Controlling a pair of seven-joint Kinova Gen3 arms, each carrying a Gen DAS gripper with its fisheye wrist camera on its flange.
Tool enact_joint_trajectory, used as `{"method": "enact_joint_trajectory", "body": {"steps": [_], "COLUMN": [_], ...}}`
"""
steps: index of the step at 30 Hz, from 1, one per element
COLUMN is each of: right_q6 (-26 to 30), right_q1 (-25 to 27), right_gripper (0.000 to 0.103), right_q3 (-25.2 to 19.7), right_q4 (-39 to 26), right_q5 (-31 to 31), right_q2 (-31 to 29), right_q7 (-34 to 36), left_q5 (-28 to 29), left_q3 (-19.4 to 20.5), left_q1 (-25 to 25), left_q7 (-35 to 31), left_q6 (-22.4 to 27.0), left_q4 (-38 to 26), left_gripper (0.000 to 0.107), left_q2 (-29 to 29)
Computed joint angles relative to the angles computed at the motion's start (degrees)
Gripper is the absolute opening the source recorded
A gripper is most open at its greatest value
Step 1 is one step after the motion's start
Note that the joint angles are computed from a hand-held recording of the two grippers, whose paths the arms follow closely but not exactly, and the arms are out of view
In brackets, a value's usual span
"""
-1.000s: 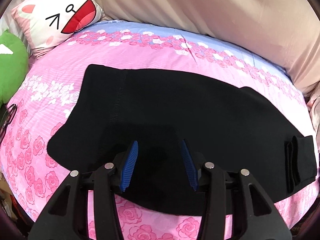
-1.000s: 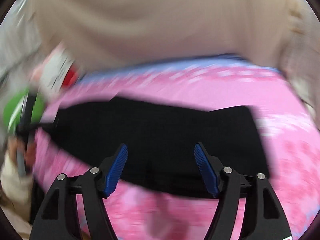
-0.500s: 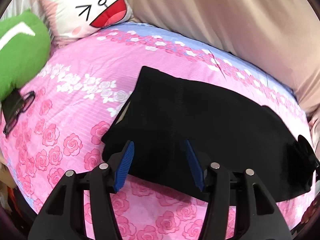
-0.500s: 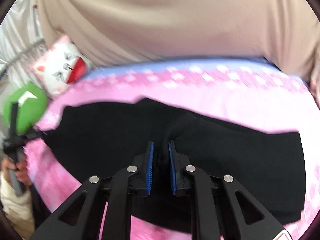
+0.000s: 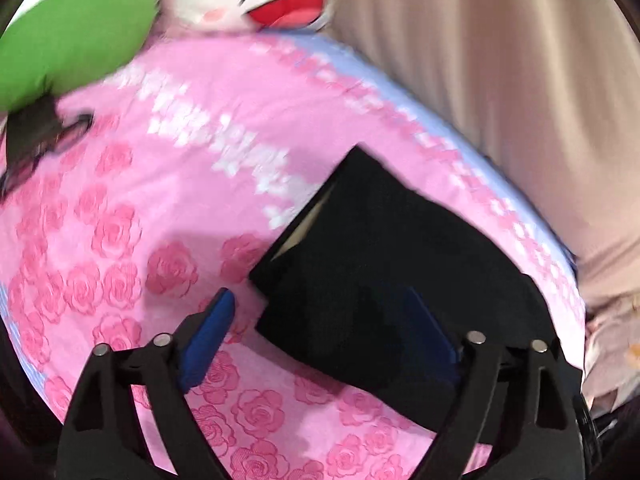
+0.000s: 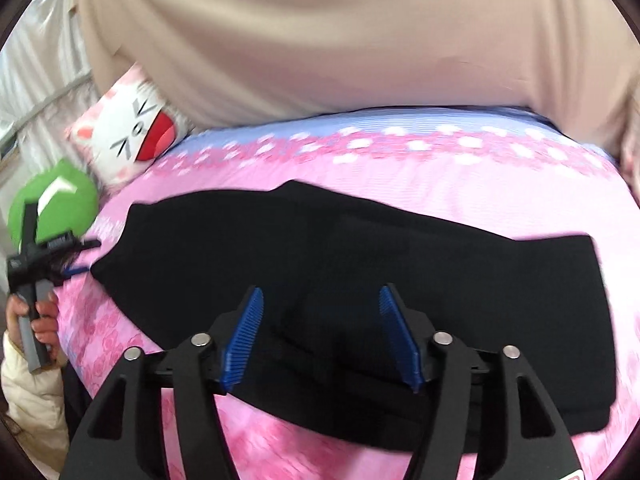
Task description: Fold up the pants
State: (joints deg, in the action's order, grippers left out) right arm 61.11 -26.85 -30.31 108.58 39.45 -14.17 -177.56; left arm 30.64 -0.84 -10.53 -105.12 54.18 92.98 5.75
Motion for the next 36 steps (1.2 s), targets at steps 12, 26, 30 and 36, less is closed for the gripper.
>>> {"method": "enact_joint_trajectory", "body": {"steps": [12, 26, 30, 36], "right_q6": [-0.78, -7.83, -9.61, -21.15], "right_q1": [8.73, 16.82, 21.17, 11.68], "right_gripper": [0.069, 0.069, 0.07, 0.077], "right_q3": [-1.81, -0.86, -0.5, 7.37], "right_q4": [8.92, 14.73, 14.54, 14.27], "right_q5": [-7.76, -14.82, -20.46, -18.41], "right_q2": [-13.02, -23.16, -24.48, -18.69], "right_q7": [-7.36, -1.36, 5.91, 8.44], "left_q5": [-7.8, -11.94, -10.95, -14.02], "left_q3": [3.33, 14.23, 13.24, 8.35], "left_q1": [7.15, 31.67, 31.47, 25.7], "left_q7": [7.33, 3.9, 1.65, 2.22], "left_q6": [-3.44, 8.79, 6.56, -0.17], "left_q4": [-4.99, -14.54, -10.4, -5.76], "left_gripper": [0.024, 0.033, 0.071, 0.088], "left_q2": [-1.52, 4.09, -0.44, -12.03]}}
